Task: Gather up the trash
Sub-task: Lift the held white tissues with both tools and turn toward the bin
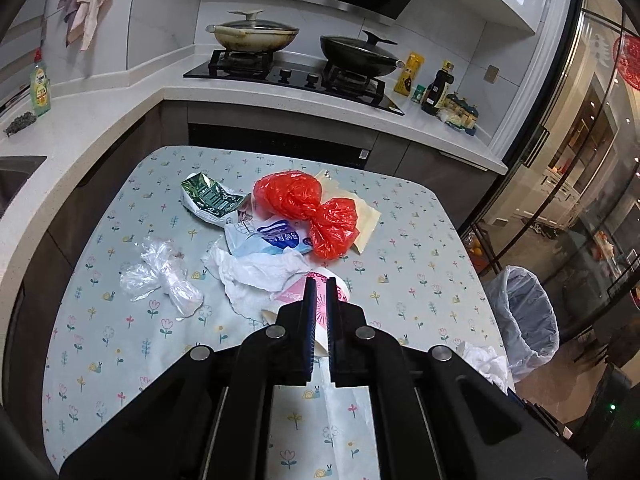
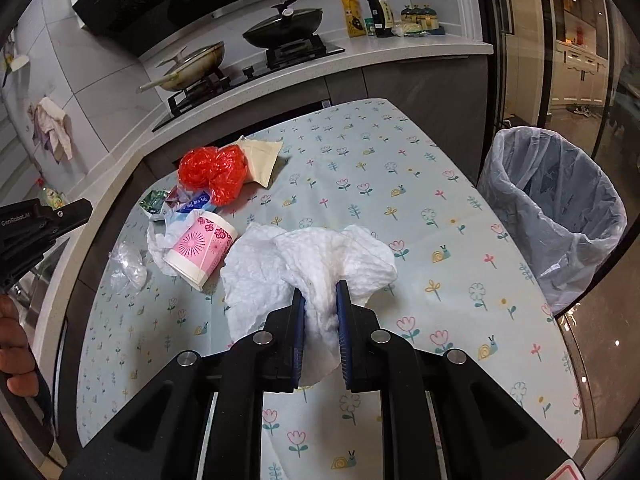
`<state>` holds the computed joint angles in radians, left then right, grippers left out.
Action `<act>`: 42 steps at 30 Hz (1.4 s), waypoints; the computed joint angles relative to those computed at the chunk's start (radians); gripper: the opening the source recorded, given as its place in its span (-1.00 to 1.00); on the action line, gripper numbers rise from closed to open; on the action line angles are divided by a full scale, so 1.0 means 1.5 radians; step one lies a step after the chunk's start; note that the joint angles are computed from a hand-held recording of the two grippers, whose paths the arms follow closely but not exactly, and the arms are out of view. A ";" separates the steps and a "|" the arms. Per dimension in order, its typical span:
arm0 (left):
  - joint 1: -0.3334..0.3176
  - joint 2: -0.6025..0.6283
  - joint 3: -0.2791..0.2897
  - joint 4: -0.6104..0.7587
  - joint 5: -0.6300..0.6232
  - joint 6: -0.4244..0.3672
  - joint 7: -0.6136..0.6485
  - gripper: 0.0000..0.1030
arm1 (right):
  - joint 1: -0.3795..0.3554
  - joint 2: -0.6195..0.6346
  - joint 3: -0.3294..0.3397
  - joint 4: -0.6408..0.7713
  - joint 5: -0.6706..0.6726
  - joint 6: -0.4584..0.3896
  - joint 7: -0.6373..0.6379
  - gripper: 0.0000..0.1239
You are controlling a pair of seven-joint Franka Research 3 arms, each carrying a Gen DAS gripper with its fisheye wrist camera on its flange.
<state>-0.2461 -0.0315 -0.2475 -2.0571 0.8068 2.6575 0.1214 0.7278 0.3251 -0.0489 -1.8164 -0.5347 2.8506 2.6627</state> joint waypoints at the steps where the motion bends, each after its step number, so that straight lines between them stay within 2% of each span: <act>1: -0.001 -0.004 -0.001 -0.002 -0.001 0.000 -0.001 -0.91 | 0.002 -0.004 -0.004 -0.006 -0.005 0.004 0.007 -0.77; 5: 0.000 -0.008 0.001 -0.015 -0.032 -0.009 0.010 -0.87 | -0.004 -0.013 -0.005 -0.021 -0.011 0.013 0.016 -0.77; 6: 0.002 -0.007 0.003 -0.021 -0.046 -0.009 0.015 -0.68 | -0.007 -0.012 -0.003 -0.021 -0.009 0.015 0.013 -0.77; 7: 0.004 -0.006 0.005 -0.027 -0.055 -0.006 0.017 -0.33 | -0.010 -0.010 0.000 -0.019 -0.005 0.016 0.008 -0.77; 8: 0.008 -0.005 0.006 -0.033 -0.051 -0.009 0.003 -0.14 | -0.013 -0.006 0.002 -0.016 0.001 0.017 0.001 -0.78; 9: 0.011 -0.003 0.008 -0.038 -0.042 -0.011 -0.013 0.18 | -0.017 -0.001 0.006 -0.011 0.010 0.017 -0.008 -0.77; 10: 0.015 0.001 0.010 -0.042 -0.035 -0.010 -0.020 0.29 | -0.019 0.006 0.008 -0.003 0.020 0.016 -0.018 -0.77; 14: 0.023 0.036 0.022 -0.034 -0.058 -0.025 0.012 0.30 | -0.020 0.043 0.013 0.039 0.058 0.001 -0.064 -0.77; 17: 0.031 0.067 0.035 -0.024 -0.086 -0.006 0.031 0.29 | -0.026 0.083 0.025 0.086 0.107 -0.018 -0.117 -0.77; 27: 0.025 0.169 0.068 0.068 -0.124 -0.011 0.084 0.25 | -0.019 0.185 0.018 0.230 0.208 -0.082 -0.231 -0.77; 32: 0.020 0.214 0.069 0.118 -0.157 -0.046 0.131 0.24 | -0.020 0.214 0.018 0.272 0.241 -0.098 -0.268 -0.77; 33: 0.022 0.221 0.069 0.123 -0.172 -0.048 0.138 0.19 | -0.019 0.216 0.017 0.275 0.245 -0.100 -0.272 -0.77; 35: 0.024 0.234 0.067 0.131 -0.197 -0.050 0.154 -0.03 | -0.017 0.218 0.015 0.277 0.251 -0.102 -0.280 -0.77; 36: 0.030 0.239 0.063 0.132 -0.218 -0.043 0.172 -0.37 | -0.017 0.216 0.014 0.274 0.253 -0.100 -0.282 -0.77; 37: 0.030 0.242 0.062 0.133 -0.230 -0.043 0.181 -0.60 | -0.016 0.216 0.013 0.274 0.255 -0.100 -0.283 -0.77; 40: 0.014 0.232 0.075 0.128 -0.213 -0.040 0.172 -0.81 | -0.012 0.211 0.006 0.265 0.257 -0.092 -0.279 -0.77; 42: 0.003 0.217 0.083 0.121 -0.188 -0.040 0.151 -0.84 | -0.009 0.200 0.001 0.248 0.256 -0.079 -0.271 -0.77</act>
<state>-0.2423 0.2933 -0.1223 -1.8758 0.5245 2.5980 0.3485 0.7146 0.6258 -0.0478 -1.4441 -0.1506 2.7323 2.2560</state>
